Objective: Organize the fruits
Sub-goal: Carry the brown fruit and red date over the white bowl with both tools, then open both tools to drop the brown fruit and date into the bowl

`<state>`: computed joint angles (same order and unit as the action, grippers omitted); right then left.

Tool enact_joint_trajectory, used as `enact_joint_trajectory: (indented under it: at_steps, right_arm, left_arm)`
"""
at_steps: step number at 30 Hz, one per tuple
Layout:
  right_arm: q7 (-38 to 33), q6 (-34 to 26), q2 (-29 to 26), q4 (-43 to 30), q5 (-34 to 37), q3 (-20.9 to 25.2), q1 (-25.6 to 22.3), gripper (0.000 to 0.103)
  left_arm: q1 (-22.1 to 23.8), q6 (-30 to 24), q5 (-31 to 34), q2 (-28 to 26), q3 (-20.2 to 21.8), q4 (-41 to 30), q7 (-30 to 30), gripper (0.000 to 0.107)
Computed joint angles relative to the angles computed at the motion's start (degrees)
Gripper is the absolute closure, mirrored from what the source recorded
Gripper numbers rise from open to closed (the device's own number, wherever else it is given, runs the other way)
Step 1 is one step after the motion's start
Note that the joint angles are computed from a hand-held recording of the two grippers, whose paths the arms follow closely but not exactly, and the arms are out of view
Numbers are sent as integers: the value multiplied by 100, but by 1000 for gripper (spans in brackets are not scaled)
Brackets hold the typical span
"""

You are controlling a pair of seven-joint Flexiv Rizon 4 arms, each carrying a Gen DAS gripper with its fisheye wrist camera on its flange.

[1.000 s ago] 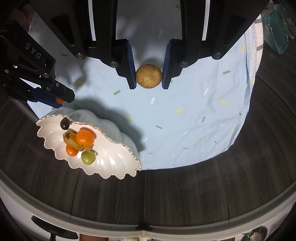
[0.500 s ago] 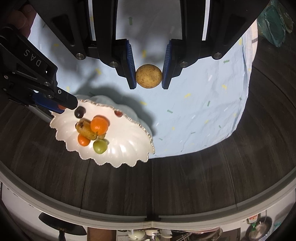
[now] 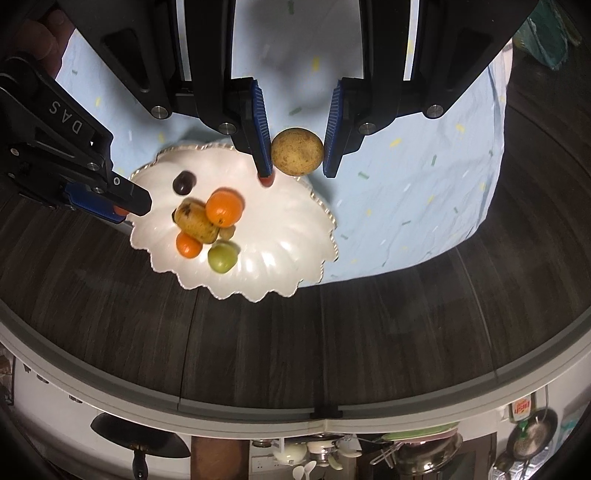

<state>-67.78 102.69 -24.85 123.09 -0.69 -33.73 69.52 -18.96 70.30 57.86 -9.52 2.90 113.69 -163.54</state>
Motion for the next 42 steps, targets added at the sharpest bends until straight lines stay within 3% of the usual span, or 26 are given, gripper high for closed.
enact_joint_trajectory:
  at_steps: [14, 35, 39, 42]
  right_arm:
    - [186, -228, -179, -452, -335, 137, -477, 74]
    - [1271, -835, -582, -1117, -1637, 1461, -2040, 74]
    - [1438, -939, -584, -1152, -1848, 1595, -2201, 70]
    - [1616, -898, -563, -1091, -2013, 1443, -2110, 53]
  left_arm:
    - [70, 340, -478, -463, 226, -496, 673, 79]
    - [-175, 1236, -2481, -1565, 868, -775, 2481, 78]
    - [-465, 1293, -2694, -1605, 1193, -748, 2600, 62]
    - [-691, 1293, -2764, -1611, 1454, -742, 2578, 50]
